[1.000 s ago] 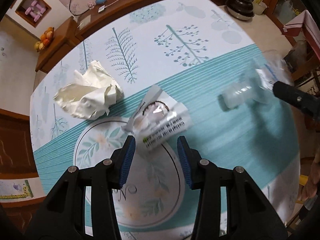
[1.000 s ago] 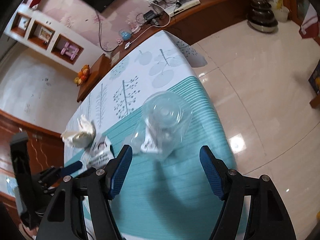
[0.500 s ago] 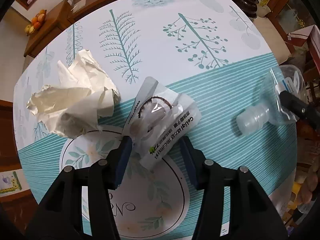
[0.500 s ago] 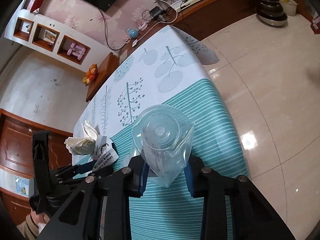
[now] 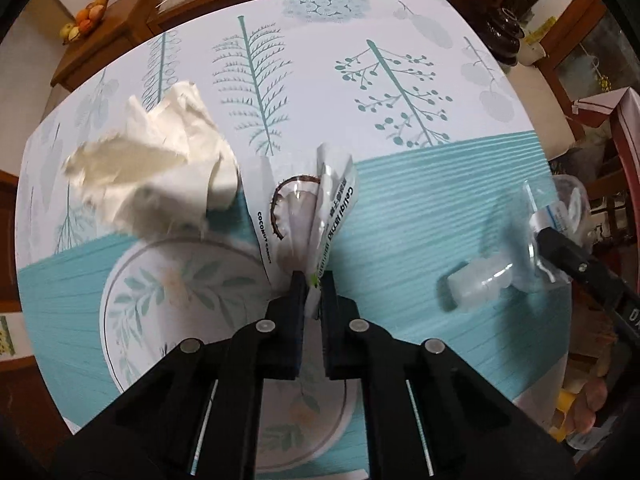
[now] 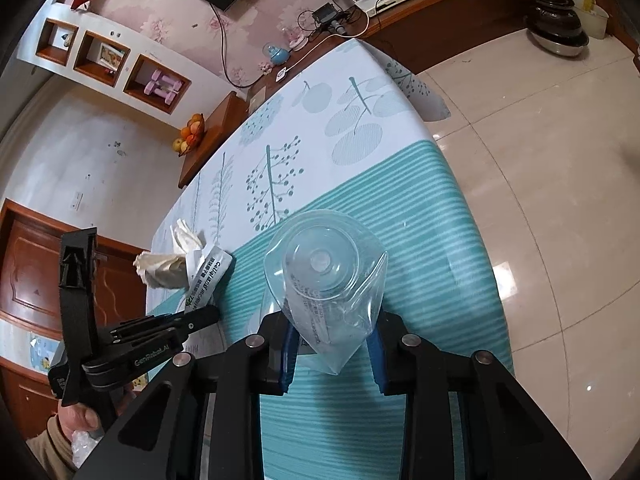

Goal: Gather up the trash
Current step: 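Grasp the clear plastic bottle with the right tool while the left tool grasps the coconut snack bag, then carry both items down over the floor bin and open both tools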

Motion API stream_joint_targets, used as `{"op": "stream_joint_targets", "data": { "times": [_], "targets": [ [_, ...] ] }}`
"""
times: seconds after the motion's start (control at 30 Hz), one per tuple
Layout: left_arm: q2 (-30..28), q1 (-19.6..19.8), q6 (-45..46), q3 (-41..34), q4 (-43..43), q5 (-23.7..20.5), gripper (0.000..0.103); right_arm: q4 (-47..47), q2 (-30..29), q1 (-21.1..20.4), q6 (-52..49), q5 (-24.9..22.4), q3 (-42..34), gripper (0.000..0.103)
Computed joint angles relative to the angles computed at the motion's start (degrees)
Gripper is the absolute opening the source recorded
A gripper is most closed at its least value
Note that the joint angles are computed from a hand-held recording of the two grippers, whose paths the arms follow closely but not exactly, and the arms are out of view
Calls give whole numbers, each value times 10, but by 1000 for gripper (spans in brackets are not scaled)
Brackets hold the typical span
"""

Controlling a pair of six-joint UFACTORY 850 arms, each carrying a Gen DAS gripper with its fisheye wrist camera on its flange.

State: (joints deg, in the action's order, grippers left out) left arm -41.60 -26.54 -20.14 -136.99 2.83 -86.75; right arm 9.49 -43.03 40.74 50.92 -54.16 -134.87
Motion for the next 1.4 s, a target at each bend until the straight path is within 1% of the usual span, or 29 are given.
{"op": "stream_joint_targets", "data": {
  "times": [0.2, 0.27, 0.5, 0.6, 0.7, 0.83, 0.9, 0.93, 1.07, 1.13, 1.2, 1.3, 1.37, 1.4],
  "targets": [
    [93, -7, -35, 121, -2, 59, 4, 6, 24, 16, -3, 7, 32, 29],
    [124, -21, -59, 149, 0, 66, 4, 8, 34, 23, -2, 11, 45, 29],
    [250, -45, -115, 272, -2, 98, 4, -10, 72, 58, 10, 13, 73, 28],
    [317, -57, -137, 334, -4, 112, 4, -38, 91, 84, 35, 12, 81, 28],
    [383, -74, -154, 390, -1, 118, 4, -78, 111, 118, 80, 12, 89, 29],
    [472, -108, -173, 457, 11, 120, 4, -159, 132, 182, 164, 3, 88, 28],
    [517, -132, -189, 489, 23, 116, 4, -196, 136, 216, 203, -9, 82, 28],
    [540, -146, -198, 504, 28, 113, 4, -223, 136, 241, 230, -19, 75, 29],
    [623, -212, -244, 558, 53, 98, 4, -292, 127, 317, 304, -60, 48, 28],
    [659, -257, -279, 579, 73, 85, 4, -325, 117, 361, 347, -86, 30, 28],
    [690, -307, -319, 596, 95, 69, 4, -342, 103, 394, 375, -108, 10, 28],
    [730, -402, -400, 615, 130, 34, 4, -357, 74, 444, 411, -149, -32, 28],
    [749, -474, -464, 626, 154, 7, 4, -353, 45, 472, 424, -182, -76, 28],
    [758, -518, -506, 632, 166, -9, 4, -348, 37, 481, 428, -191, -87, 28]
  ]
}}
